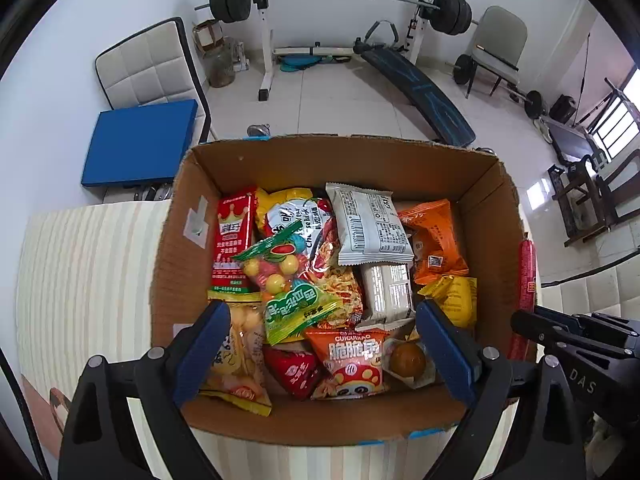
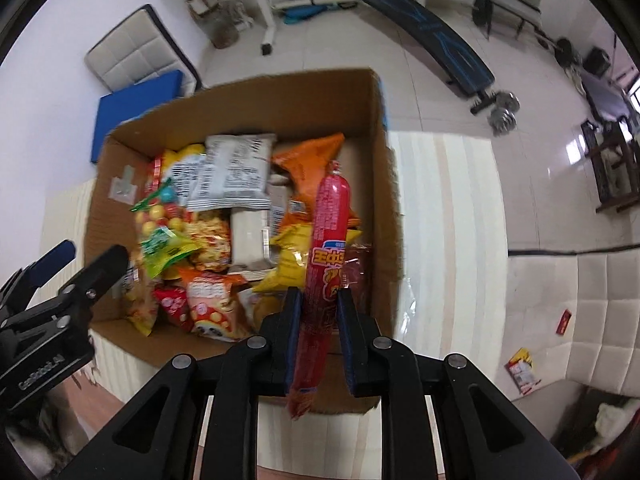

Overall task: Organize snacks
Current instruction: 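Open the right tool to release the sausage in the box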

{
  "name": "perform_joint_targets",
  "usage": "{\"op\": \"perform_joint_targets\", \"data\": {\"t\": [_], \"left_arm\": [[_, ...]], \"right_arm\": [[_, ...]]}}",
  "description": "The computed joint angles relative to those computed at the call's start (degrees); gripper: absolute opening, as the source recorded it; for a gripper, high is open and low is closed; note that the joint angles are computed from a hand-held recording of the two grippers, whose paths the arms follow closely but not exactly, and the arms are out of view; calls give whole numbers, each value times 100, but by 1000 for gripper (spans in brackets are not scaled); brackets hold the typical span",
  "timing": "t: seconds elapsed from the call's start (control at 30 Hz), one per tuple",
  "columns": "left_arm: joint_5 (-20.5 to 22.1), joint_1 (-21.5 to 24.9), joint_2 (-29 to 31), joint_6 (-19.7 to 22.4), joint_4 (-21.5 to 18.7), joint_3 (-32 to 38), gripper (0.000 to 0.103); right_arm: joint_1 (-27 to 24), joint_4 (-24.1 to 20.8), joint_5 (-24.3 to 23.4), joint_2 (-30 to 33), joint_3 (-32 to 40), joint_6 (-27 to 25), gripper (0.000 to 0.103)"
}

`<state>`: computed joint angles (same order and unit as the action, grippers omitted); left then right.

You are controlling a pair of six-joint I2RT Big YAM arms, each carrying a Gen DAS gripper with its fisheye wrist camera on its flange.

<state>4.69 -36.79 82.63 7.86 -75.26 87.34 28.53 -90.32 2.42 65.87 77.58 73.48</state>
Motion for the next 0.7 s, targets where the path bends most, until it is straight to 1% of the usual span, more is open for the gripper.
{"op": "perform_joint_targets", "data": {"t": [0.03, 0.07, 0.13, 0.17, 0.2, 0.37, 0.43, 0.5, 0.57, 0.63, 0.7], "left_arm": [[-39, -14, 28, -8, 3, 5, 95], [-75, -24, 52, -18, 9, 11, 95], [-124, -33, 85, -53, 23, 14, 95], [-157, -33, 94, -55, 32, 15, 95], [-156, -29, 108, -59, 25, 28, 95], [-157, -2, 120, -68, -33, 55, 95], [-194, 0, 85, -48, -24, 27, 95], [-252, 4, 34, -6, -5, -19, 95], [-264, 27, -18, 25, 2, -61, 95], [-292, 61, -76, 58, -13, -97, 95], [-312, 91, -136, 95, -17, -133, 95]], "right_arm": [[-51, 44, -33, -37, -79, 11, 23], [-81, 23, -52, -32, -108, -2, 26], [-84, 59, 55, -46, -128, 6, 42], [-87, 90, 63, -41, -118, -1, 54], [-100, 125, 50, -63, -135, 17, 56], [-5, 144, 86, -82, -80, 170, 56], [90, 160, 95, -58, -50, 269, 62], [201, 111, 155, -18, 4, 351, 80], [322, 68, 215, 21, 57, 458, 83], [434, 6, 234, 83, 116, 576, 89], [549, 3, 291, 106, 145, 725, 91]]}}
